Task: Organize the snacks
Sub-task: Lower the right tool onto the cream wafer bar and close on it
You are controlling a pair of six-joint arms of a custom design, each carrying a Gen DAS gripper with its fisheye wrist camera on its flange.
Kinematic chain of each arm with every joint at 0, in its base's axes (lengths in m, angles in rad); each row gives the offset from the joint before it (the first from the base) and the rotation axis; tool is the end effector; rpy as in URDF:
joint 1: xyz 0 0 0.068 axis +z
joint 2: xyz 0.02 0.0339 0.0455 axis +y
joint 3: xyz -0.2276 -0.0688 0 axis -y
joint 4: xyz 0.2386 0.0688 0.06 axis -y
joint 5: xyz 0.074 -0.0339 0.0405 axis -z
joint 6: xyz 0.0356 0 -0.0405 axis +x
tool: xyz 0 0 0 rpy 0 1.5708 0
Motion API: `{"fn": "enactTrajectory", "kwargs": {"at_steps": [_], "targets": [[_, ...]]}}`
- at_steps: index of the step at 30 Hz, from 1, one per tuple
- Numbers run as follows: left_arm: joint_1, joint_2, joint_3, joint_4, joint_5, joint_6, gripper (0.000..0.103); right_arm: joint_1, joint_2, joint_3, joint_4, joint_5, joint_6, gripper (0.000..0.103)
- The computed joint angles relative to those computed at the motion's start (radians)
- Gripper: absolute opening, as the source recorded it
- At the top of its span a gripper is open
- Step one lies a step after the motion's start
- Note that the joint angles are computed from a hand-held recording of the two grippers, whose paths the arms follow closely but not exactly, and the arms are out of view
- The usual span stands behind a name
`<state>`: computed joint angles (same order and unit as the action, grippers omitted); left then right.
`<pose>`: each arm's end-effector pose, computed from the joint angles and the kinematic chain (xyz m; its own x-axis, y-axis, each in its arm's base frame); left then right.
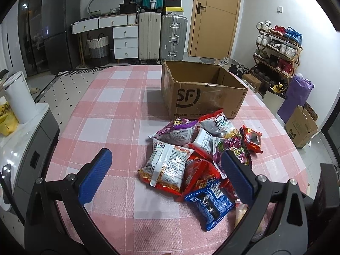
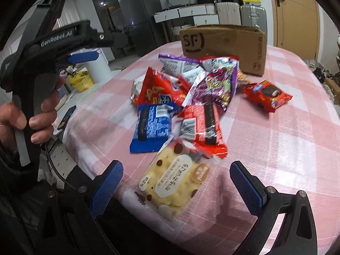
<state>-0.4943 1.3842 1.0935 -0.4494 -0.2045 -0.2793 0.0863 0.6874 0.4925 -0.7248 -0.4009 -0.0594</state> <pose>0.2710 -0.1378 0.2528 -0.6623 0.0503 -0.7475 0.1560 0.9851 -0.0719 0.1527 0.0272 0.1856 -0.7724 -0.1217 -0.6234 -0.3615 0.8912 0.2739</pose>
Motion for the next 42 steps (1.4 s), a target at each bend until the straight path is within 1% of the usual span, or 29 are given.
{"fn": "enactTrajectory", "kwargs": {"at_steps": [3,4,5,9,11,13,16,18,21,26,30,32,36,42], "targets": [[0.005,0.004,-0.004,0.003,0.004,-0.002,0.102,0.030,0.024,-0.008,0.016,0.014,0.016,0.102],[0.007,0.000,-0.007,0.001,0.004,-0.002,0.102,0.041,0.029,-0.011,0.023,0.024,0.024,0.099],[0.009,0.002,-0.008,0.003,0.006,-0.003,0.102,0.051,0.042,-0.012,0.030,0.031,0.032,0.091],[0.013,0.000,-0.010,-0.005,0.011,-0.008,0.102,0.085,0.045,-0.014,0.043,0.081,0.053,0.083],[0.015,0.001,-0.012,-0.005,0.013,-0.008,0.102,0.100,0.039,-0.014,0.043,0.118,0.065,0.074],[0.016,0.000,-0.012,-0.006,0.014,-0.008,0.102,0.098,0.032,-0.015,0.040,0.119,0.067,0.070],[0.019,0.000,-0.018,-0.003,0.014,-0.008,0.102,0.089,0.027,-0.015,0.034,0.111,0.066,0.068],[0.021,-0.001,-0.021,-0.003,0.013,-0.009,0.102,0.089,0.025,-0.014,0.031,0.099,0.062,0.063],[0.027,-0.005,-0.026,-0.004,0.015,-0.009,0.102,0.100,0.008,-0.019,0.026,0.111,0.065,0.063],[0.029,-0.007,-0.029,-0.003,0.016,-0.007,0.102,0.042,-0.022,-0.030,0.020,0.060,0.056,0.051],[0.030,-0.009,-0.029,-0.004,0.016,-0.006,0.102,-0.020,-0.017,-0.029,0.012,-0.017,0.034,0.045],[0.030,-0.009,-0.029,-0.004,0.018,-0.007,0.102,-0.049,-0.027,-0.031,0.010,-0.052,0.026,0.036],[0.031,-0.011,-0.032,-0.003,0.017,-0.005,0.102,-0.112,-0.003,-0.024,-0.001,-0.142,-0.001,0.032],[0.033,-0.012,-0.033,-0.003,0.021,-0.004,0.102,-0.110,-0.030,-0.022,-0.009,-0.150,-0.003,0.028]]}}
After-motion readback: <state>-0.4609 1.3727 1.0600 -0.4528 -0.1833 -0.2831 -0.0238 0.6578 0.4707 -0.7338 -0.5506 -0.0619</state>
